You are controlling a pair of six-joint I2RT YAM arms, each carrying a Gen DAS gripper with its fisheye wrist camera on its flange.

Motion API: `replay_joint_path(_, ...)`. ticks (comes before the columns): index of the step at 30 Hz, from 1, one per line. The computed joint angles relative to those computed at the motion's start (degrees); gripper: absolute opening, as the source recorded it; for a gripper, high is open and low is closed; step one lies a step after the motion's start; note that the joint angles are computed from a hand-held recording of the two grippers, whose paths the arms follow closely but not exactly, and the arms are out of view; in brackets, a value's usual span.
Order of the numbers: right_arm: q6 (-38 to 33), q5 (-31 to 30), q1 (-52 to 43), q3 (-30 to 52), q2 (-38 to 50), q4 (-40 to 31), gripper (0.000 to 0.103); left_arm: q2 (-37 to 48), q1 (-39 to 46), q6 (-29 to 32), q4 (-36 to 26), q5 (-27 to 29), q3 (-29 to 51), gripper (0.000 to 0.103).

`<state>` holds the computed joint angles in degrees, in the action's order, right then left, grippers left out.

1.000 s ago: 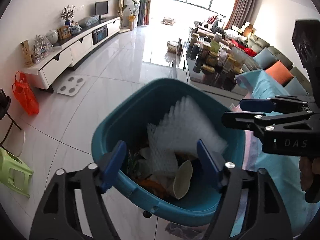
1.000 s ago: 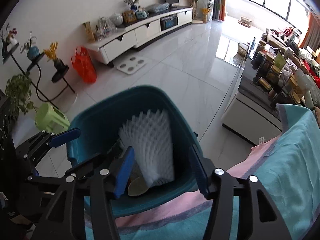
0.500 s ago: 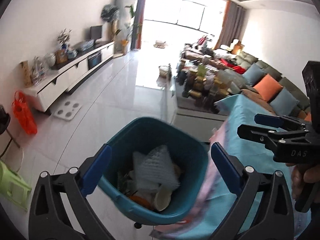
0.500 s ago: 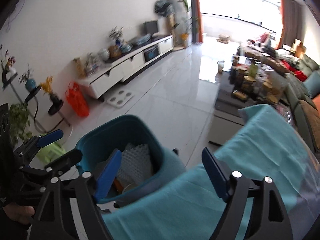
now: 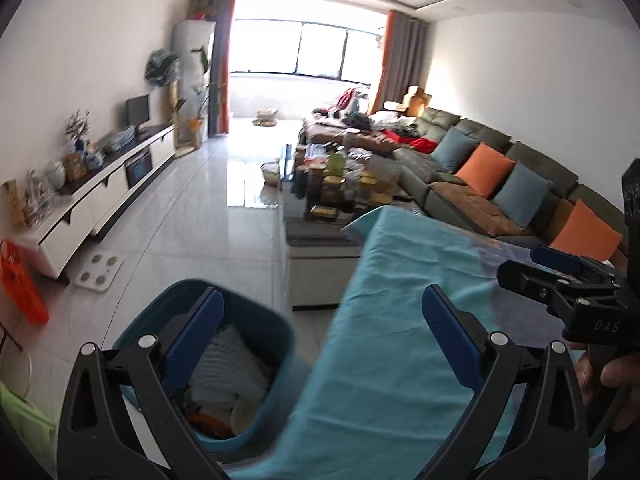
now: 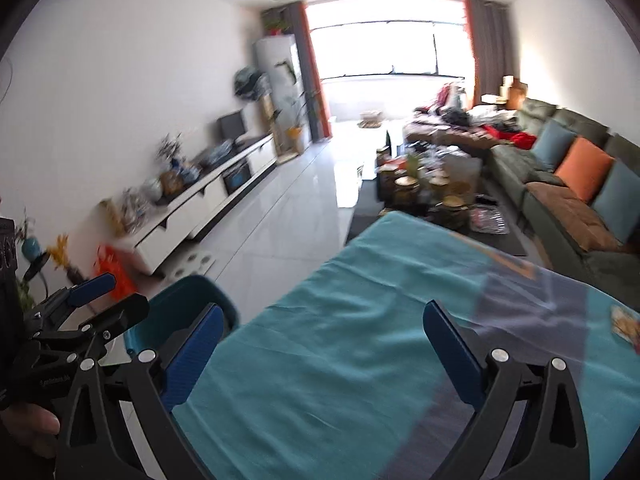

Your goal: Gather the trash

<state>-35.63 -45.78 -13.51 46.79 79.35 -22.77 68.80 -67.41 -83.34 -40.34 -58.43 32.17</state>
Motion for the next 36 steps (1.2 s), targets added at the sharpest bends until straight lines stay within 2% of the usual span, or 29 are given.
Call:
replay_joint_path(11, -9.2, -10.3, -24.6, 5.0, 4.1, -4.5, 0.096, 14.4, -2.6, 12.4, 10.3, -2.8, 13.1, 0.098)
replay_joint_path(17, -10.6, -13.1, -34.7, 7.2, 8.2, -3.2, 0.096, 19.8, -3.8, 19.0, 16.3, -3.6, 17.8, 0.098)
replay_joint_path(20, -10.5, -13.5, -38.7, 7.3, 9.7, -0.3, 0.096, 22.3, -4.4, 20.9, 18.3, -3.5, 19.6, 0.098)
replay_joint_path(25, -10.9, -14.9, -44.6, 7.0, 11.4, 3.5, 0.096, 27.1, -6.4, 20.0, 17.4, -5.5, 22.9, 0.098)
replay_joint_path(28, -12.2, -16.4, -48.6, 6.3, 11.7, 5.4, 0.096, 27.3, -7.4, 18.7, 17.1, -7.1, 22.5, 0.098)
replay_joint_path(32, -11.6, -18.2, -54.1, 4.8, 11.8, 10.4, 0.096, 27.8, -10.1, 12.5, 11.0, -12.0, 23.2, 0.098)
replay_joint_path(36, -10.8, -20.6, -58.3, 3.7, 11.7, 12.5, 0.096, 28.1, -12.5, 3.1, 3.9, -14.8, 24.0, 0.098)
